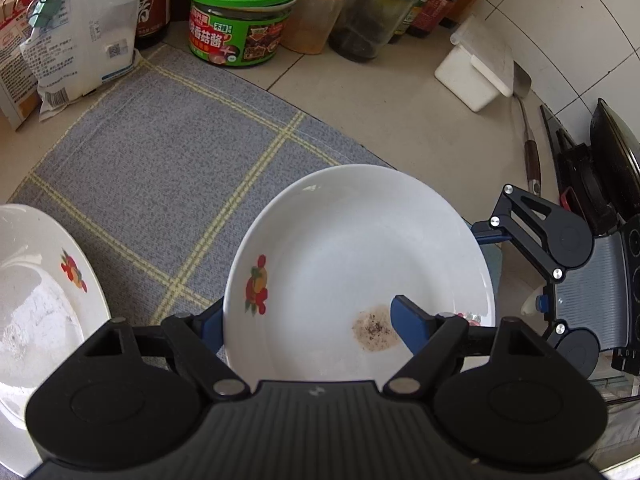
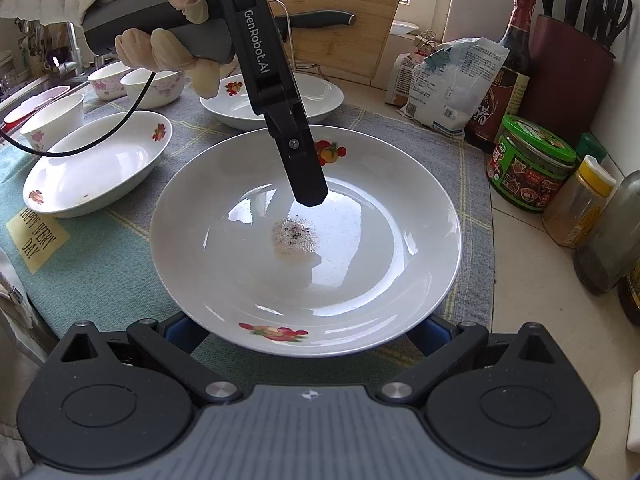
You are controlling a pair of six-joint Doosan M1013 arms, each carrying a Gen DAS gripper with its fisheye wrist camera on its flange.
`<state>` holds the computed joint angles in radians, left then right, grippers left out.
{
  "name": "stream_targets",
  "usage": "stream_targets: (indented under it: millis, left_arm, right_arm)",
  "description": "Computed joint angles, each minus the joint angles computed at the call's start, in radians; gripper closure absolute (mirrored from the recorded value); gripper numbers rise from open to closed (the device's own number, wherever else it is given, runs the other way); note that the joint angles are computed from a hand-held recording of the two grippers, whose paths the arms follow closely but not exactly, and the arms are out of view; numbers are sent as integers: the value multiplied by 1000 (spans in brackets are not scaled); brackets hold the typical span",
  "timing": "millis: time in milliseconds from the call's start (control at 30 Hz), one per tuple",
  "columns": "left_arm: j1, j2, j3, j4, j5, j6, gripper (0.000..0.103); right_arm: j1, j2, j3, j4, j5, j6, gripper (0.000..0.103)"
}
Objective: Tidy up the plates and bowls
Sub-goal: 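Carry the stained plate with the left gripper toward the condiment jars, then lower the stained plate onto the towel and open the left gripper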
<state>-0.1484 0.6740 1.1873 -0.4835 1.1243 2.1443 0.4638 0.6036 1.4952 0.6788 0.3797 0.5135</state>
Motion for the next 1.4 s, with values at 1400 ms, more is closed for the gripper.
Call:
stream_targets:
  millis: [1400]
  left_arm:
    - [-10,110,-136,12,-50,-49,21]
  right_arm:
    - [-47,108,-170,-63,98,55,0]
